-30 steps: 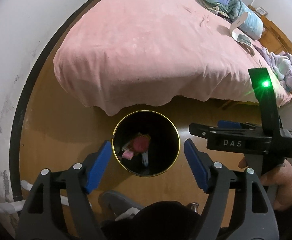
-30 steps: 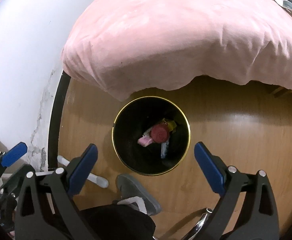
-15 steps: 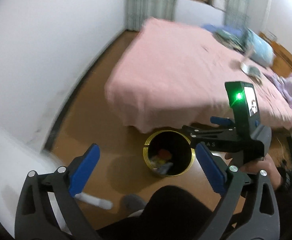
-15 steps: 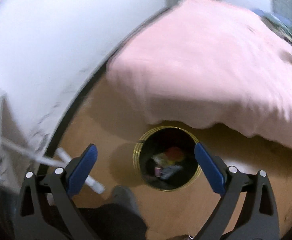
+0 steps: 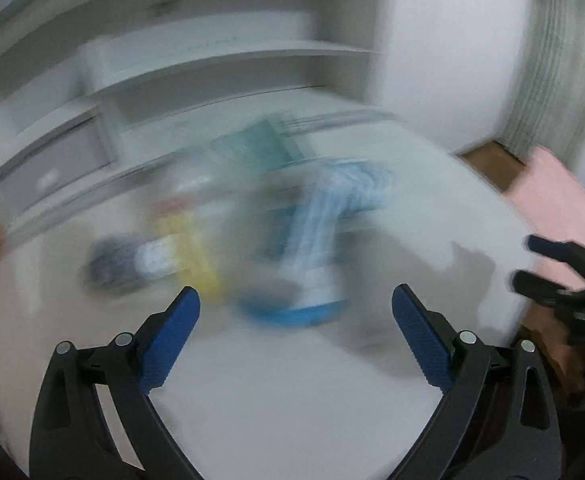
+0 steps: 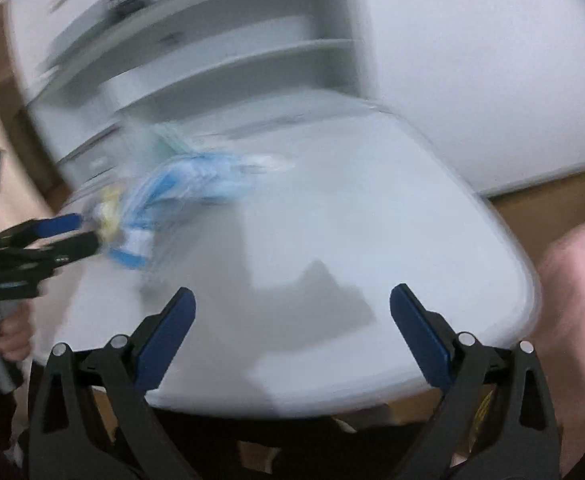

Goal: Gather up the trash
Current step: 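Return both tools to the desk and grasp the grey sock with the left tool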

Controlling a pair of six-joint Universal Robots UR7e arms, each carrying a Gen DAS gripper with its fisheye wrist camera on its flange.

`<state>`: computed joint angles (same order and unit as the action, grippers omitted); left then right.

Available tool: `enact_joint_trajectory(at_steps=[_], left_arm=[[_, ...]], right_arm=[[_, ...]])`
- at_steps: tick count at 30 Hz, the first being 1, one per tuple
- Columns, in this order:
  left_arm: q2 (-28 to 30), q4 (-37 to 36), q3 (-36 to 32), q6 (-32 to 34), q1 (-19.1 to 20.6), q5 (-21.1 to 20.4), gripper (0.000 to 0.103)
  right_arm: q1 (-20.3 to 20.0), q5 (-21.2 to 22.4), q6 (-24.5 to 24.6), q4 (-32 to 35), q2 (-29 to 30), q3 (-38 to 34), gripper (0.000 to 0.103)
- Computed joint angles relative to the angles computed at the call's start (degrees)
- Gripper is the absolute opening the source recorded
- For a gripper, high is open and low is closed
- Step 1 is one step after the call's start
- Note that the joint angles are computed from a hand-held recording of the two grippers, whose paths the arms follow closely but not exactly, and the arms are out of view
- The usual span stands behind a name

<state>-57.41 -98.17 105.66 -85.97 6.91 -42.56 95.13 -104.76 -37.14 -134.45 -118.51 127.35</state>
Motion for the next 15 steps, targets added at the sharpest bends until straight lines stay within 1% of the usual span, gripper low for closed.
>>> enact_joint_trajectory(at_steps=[1,2,3,5,7,10,13,15], left_arm=[[-2.47,4.43,1.62,-4.96,-0.39,-0.36,0.094],[-4.79,7.24,3.27,-8.26,-0.64,-0.84,0.094],[-6.06,8.40,4.23,-9.57,-0.62,-0.96,0.094],[-8.97,11.40,6.24,-12.24,-0.48,-0.93,0.094],[-10.77,10.87,8.16,-11.24,0.55,-0.23,0.094],[-12.24,8.96,9.50,-8.75,2.73,0.53,0.094],[-13.66,3.71,11.15,-4.00,5.64,1.88,0.094],[-14.45,2.38,11.93,-2.44,6.69,2.51,0.094]], right_arm=[[2.70,-0.42,0.95,-0.31,1.88,0.20,0.095],[5.16,-0.83,1.75,-0.86,3.95,0.38,0.095],[7.76,-1.55,2.61,-1.91,6.51,0.47,0.094],[11.00,-2.26,3.94,-2.45,9.18,0.42,0.094],[13.03,-2.59,4.73,-3.01,11.45,0.44,0.094],[14.54,-3.18,5.05,-3.48,13.10,0.52,0.094],[15.72,-4.06,5.58,-2.99,13.69,0.22,0.094],[16.45,-4.73,5.57,-2.96,14.39,-0.21,0.094]])
